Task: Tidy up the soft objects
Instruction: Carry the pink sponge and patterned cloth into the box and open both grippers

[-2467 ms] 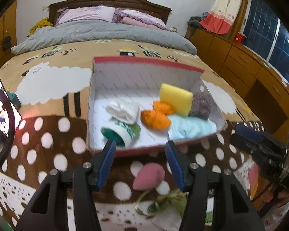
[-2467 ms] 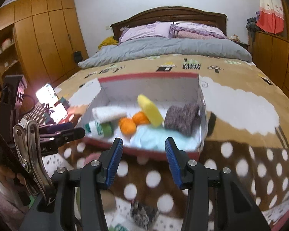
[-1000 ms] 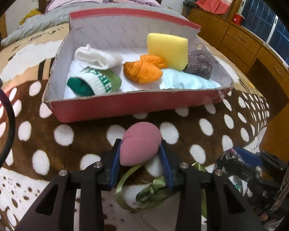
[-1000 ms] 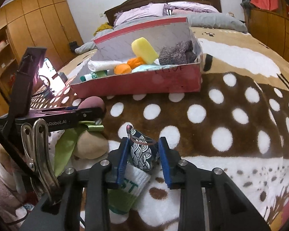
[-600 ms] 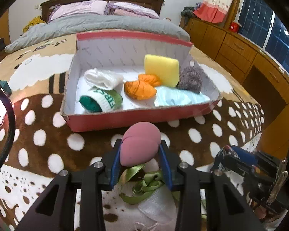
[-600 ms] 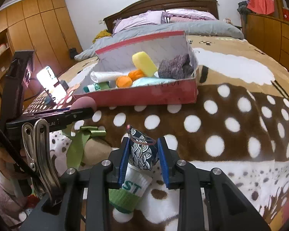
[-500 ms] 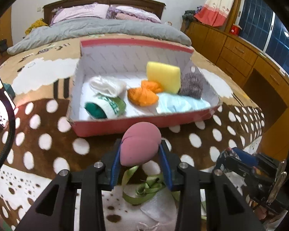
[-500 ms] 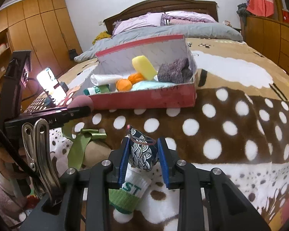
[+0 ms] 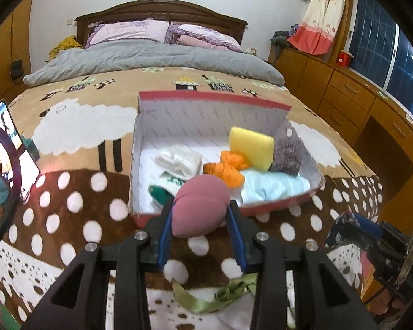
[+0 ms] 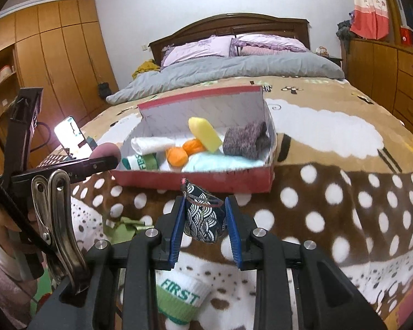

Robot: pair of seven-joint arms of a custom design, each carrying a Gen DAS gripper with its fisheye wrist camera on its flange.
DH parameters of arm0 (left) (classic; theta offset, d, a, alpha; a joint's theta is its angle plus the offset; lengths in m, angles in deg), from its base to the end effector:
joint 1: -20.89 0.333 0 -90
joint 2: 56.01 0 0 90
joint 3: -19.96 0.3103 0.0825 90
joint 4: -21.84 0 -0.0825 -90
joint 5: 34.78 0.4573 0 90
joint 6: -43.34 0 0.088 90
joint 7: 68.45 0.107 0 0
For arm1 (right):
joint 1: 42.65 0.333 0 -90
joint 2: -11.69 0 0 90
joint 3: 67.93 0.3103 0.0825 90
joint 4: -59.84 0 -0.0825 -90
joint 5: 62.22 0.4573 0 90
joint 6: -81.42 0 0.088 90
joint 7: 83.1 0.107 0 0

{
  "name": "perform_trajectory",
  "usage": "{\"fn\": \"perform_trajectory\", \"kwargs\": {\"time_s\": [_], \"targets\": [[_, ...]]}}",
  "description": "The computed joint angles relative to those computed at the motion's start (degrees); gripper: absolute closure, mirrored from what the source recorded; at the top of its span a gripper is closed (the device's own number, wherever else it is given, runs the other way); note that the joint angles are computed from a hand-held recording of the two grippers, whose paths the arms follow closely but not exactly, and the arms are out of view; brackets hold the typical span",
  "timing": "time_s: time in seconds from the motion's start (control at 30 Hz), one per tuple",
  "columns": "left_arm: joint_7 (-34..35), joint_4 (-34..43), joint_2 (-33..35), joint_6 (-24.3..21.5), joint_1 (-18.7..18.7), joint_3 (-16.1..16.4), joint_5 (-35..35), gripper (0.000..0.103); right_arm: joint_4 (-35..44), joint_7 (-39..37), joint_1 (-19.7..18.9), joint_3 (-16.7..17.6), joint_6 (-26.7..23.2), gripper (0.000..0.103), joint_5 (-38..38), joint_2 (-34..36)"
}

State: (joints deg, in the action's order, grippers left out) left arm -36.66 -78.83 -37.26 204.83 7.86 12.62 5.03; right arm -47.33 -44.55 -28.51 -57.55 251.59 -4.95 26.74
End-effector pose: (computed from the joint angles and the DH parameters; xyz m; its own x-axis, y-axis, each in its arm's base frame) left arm 0.6932 -0.2820 0.4202 0.0379 -0.9877 0.1516 -0.6875 -0.1359 -0.7133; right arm 0.6750 0.2361 0.4044 0.4512 -0.8679 -0.2079 -0.6140 -0.1328 -0.7780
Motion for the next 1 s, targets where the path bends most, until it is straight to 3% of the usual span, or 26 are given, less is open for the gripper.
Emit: {"fn": "perform_trajectory", "kwargs": {"time_s": [0.23,0.47,0.73,1.0], "targets": [[1.5,4.7,3.0,-0.3,0.0,0.2,-0.2,0.065,3.7,1.1,0.2,-0.1,0.2,0.073,-1.6,2.2],[7.8,12.1,8.9,-2.2,1.0,-1.6,-6.1,0.065,7.9,2.7,0.2,-0.1,0.8,0.073,-5.0,4.8],[9.3,16.9,12.7,-6.0,-1.5,0.6,-6.0,0.065,13.9,6.2,0.1,0.0,0.4,0.073,-9.3,9.6],[11.9,19.8,15.9,-7.3,-1.1,0.0,-8.5,0.064,18.9,12.4,0.9,-1.5,-0.4,0.073,-15.1,14.3]]}}
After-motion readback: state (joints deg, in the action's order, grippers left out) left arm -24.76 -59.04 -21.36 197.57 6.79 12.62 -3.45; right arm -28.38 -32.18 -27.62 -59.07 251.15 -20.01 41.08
